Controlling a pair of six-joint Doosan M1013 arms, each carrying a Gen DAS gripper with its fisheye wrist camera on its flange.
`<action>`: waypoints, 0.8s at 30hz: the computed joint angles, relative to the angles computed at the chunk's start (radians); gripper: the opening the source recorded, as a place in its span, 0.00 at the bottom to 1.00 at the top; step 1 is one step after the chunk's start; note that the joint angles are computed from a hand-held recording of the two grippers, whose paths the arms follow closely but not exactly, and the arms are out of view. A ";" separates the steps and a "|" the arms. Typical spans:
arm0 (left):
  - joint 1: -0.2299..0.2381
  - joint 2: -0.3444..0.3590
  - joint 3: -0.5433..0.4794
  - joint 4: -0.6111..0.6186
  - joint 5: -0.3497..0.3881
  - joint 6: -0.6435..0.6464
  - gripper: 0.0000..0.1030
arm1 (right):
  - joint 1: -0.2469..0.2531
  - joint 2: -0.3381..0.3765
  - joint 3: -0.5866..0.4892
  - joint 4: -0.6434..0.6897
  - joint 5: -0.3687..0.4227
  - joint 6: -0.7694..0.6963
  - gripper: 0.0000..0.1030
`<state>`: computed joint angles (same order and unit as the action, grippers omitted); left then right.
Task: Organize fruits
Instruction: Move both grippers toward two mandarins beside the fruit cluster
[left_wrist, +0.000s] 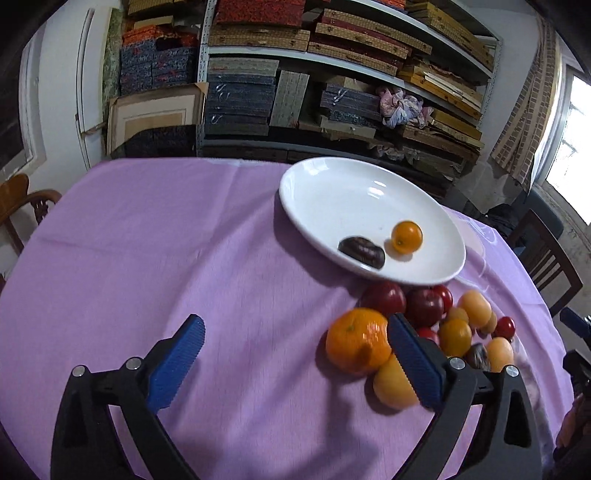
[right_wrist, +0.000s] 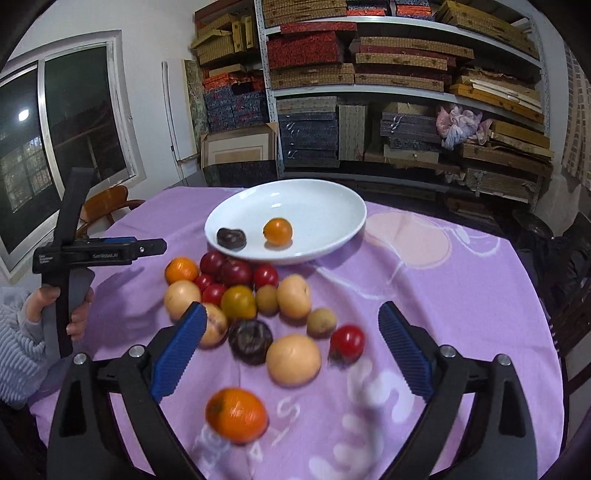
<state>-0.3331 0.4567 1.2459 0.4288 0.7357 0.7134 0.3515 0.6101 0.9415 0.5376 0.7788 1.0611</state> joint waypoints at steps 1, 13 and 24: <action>-0.003 -0.008 0.017 -0.010 -0.011 -0.004 0.97 | -0.001 -0.016 0.033 0.015 0.001 -0.010 0.90; -0.018 -0.021 0.065 0.030 -0.032 -0.035 0.97 | 0.052 -0.012 0.062 -0.091 0.081 -0.020 0.70; -0.027 -0.013 0.054 0.044 -0.027 0.004 0.97 | 0.053 0.040 -0.020 -0.122 0.162 0.052 0.51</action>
<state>-0.3597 0.4438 1.3002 0.4724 0.7083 0.7170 0.4048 0.6503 0.9219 0.4157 0.9410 1.1127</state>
